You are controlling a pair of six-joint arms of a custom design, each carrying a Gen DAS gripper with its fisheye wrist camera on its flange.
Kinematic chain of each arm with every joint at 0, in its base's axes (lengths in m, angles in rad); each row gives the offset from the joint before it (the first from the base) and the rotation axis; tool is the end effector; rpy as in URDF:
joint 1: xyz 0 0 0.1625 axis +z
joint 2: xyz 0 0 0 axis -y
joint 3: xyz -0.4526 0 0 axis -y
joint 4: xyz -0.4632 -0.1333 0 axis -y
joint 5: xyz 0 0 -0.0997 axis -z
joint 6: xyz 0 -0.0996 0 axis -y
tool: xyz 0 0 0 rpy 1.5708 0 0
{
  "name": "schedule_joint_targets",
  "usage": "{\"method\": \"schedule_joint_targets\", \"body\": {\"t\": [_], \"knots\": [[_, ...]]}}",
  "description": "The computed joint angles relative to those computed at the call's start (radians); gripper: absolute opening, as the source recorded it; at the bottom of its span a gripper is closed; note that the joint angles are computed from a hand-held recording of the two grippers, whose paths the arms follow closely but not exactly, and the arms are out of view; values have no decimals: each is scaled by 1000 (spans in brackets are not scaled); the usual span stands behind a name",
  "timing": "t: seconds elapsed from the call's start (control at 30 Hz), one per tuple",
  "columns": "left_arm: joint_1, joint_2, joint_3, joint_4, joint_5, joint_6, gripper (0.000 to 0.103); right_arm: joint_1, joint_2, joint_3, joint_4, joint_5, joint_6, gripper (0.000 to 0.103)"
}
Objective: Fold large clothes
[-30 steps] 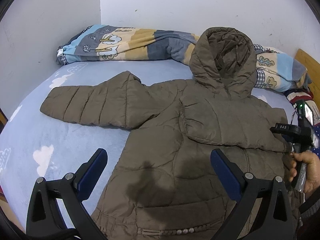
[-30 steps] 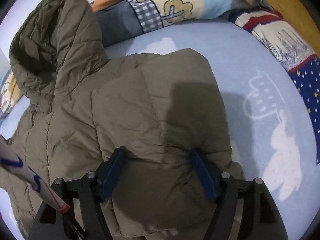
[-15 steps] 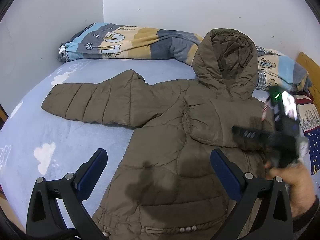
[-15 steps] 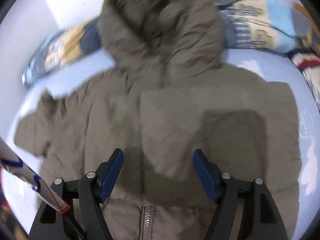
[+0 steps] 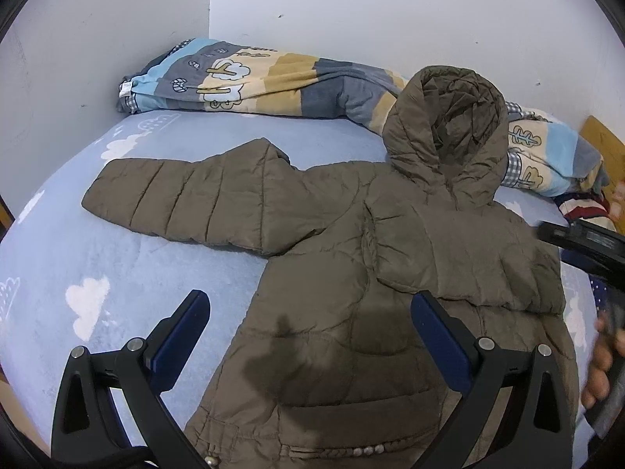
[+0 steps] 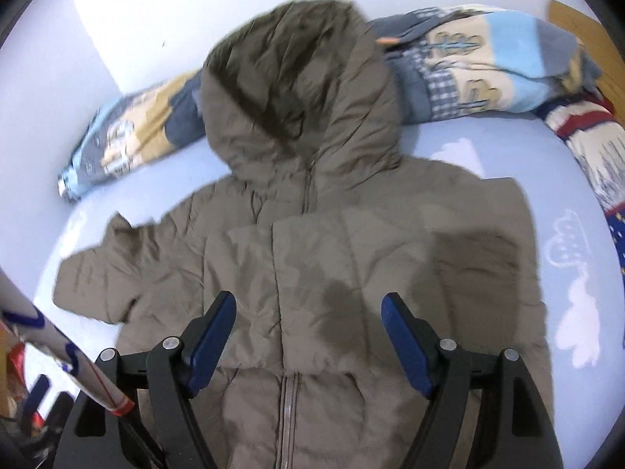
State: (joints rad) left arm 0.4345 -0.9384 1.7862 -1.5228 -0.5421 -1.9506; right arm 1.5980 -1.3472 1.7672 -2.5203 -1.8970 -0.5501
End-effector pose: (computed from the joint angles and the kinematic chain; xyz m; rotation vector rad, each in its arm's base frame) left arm -0.4487 -0.4493 0.0703 -0.2927 2.0468 -1.1009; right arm 0.1192 -0.6540 0.3839 0.6378 -2.5609 0.5784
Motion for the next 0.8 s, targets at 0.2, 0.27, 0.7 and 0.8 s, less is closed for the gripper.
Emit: {"method": "schedule_joint_targets", "body": {"t": [0.2,0.27,0.7,0.8], "knots": [[-1,-30,20,-1,-7,-12,102,-36,-155,86,-6,47,6,81],[-4,-48,33,3,-9,-28,102,-48,-192,107,6,58,8,81],[12,-248,129,237,-35,-239,102,-102,-354,240,60,84,-176,81],[28,-315,168,283,-48,-338,102,-120,-362,235,86,100,-182,81]]}}
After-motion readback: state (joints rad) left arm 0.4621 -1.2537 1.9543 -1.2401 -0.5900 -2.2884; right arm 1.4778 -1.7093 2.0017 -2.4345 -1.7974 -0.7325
